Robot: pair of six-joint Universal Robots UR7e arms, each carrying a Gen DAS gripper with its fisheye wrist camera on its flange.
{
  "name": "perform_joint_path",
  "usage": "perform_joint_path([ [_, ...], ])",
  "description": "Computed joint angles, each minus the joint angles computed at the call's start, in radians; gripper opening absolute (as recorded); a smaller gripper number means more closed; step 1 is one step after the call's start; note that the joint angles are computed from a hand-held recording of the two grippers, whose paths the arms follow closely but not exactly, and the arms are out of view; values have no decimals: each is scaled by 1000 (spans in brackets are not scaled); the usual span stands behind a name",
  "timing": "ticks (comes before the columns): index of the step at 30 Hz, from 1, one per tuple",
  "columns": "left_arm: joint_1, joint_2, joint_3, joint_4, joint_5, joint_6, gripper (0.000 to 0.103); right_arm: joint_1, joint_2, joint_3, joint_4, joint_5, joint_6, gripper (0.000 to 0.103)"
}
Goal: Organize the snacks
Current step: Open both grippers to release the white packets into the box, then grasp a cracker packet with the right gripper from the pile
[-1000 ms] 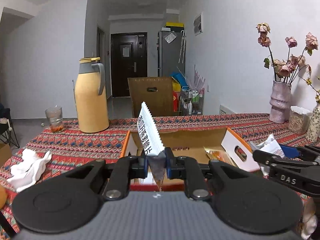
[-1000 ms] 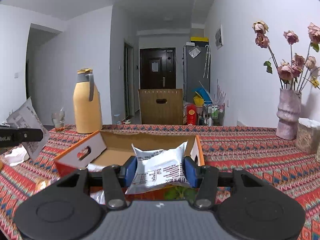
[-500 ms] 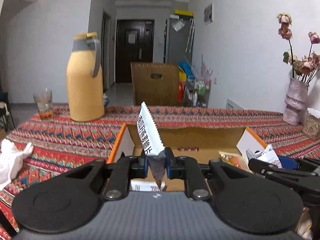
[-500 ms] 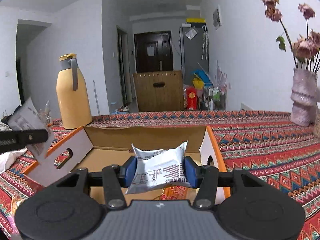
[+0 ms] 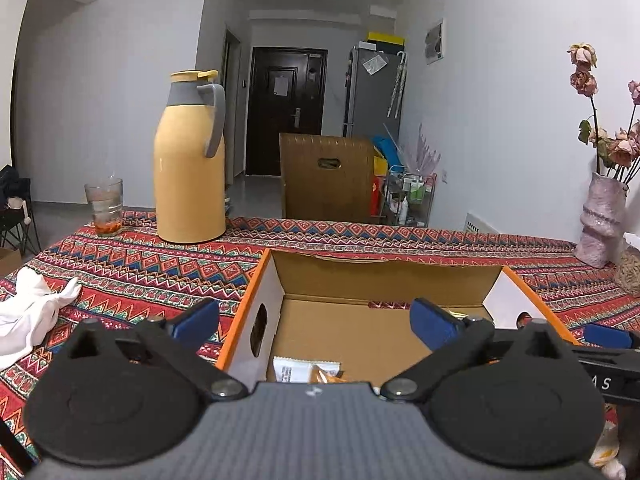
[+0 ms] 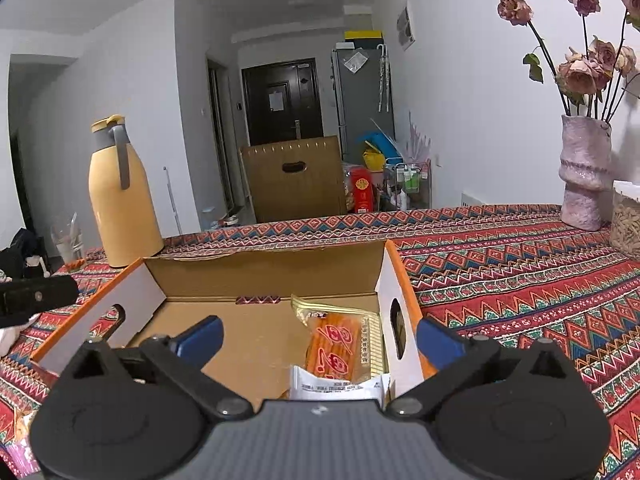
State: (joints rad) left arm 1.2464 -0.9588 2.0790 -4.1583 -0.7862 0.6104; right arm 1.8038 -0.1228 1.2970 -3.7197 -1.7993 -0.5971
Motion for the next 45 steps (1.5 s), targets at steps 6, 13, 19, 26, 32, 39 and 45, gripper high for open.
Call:
perform_joint_path([
  [6, -18, -3, 10, -25, 7, 21, 103, 1, -9, 16, -24, 18, 6, 103],
  [13, -56, -44, 69, -50, 19, 30, 103, 1, -75, 126, -94, 75, 2, 103],
  [19, -74, -74, 136, -61, 42, 27, 103, -10, -137, 248, -138, 63, -64, 103],
  [26, -81, -102, 234, -70, 75, -1, 103, -39, -187, 386, -178, -12, -99, 103],
  [32, -73, -112, 320, -103, 98, -56, 103, -76, -209, 465, -242, -52, -101, 103],
  [39, -76, -125, 376, -116, 126, -128, 103, -108, -224, 491, -273, -88, -86, 103],
  [45, -95, -121, 404, -133, 137, -154, 103, -128, -226, 496, -223, -116, -100, 96],
])
